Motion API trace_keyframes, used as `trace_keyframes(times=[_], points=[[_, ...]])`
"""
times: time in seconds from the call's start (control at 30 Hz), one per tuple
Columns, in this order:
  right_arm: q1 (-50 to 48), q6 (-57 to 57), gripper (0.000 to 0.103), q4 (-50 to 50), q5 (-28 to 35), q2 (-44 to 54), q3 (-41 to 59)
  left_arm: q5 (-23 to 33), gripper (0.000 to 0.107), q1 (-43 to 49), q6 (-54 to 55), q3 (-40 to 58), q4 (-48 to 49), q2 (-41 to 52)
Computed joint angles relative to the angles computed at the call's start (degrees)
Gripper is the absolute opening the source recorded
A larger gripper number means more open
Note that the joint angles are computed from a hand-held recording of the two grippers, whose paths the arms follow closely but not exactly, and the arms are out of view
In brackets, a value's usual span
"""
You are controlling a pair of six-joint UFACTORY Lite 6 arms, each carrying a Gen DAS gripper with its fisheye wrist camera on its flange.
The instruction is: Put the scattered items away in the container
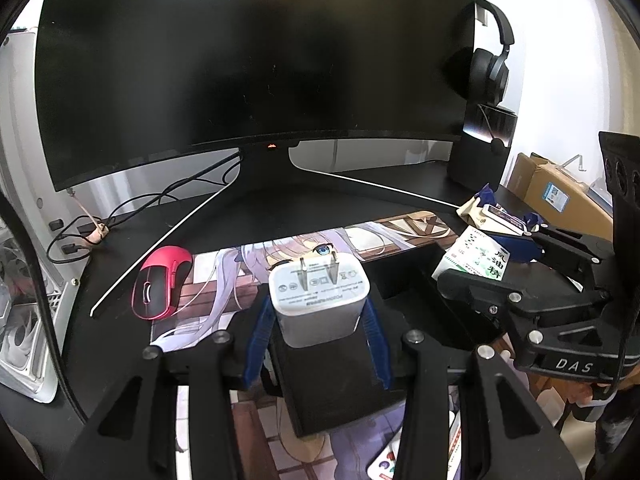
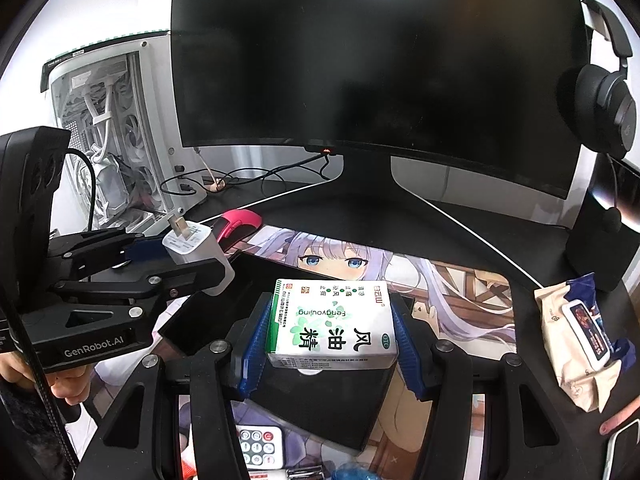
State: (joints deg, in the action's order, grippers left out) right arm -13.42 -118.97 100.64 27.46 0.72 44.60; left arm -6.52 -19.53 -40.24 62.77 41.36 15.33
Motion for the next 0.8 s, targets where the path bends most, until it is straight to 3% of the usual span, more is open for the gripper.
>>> trace_keyframes(times=[0.63, 0.67, 0.73, 0.77, 0.8], points=[[3.2, -0.2, 0.056, -0.1, -3.1, 7.8, 4.4, 0.3, 0.042, -0.1, -8.1, 5.2, 7.8, 5.8], [3.2, 0.5, 0.061, -0.4, -3.2, 7.9, 4.6, 0.2, 0.042, 0.0, -7.9, 5.1, 7.6, 5.8], [3.0, 1.5, 0.081, -0.6, -4.0, 7.7, 4.8, 0.2, 0.042, 0.0, -7.1, 5.0, 6.8, 5.6], [3.0, 1.6, 0.098, -0.7, -4.4, 7.5, 4.8, 0.2, 0.042, 0.0, -6.9, 4.8, 6.6, 5.4], [3.1, 1.8, 0.102, -1.0, -5.2, 7.1, 4.7, 0.1, 0.042, 0.1, -6.8, 4.6, 6.6, 5.3]])
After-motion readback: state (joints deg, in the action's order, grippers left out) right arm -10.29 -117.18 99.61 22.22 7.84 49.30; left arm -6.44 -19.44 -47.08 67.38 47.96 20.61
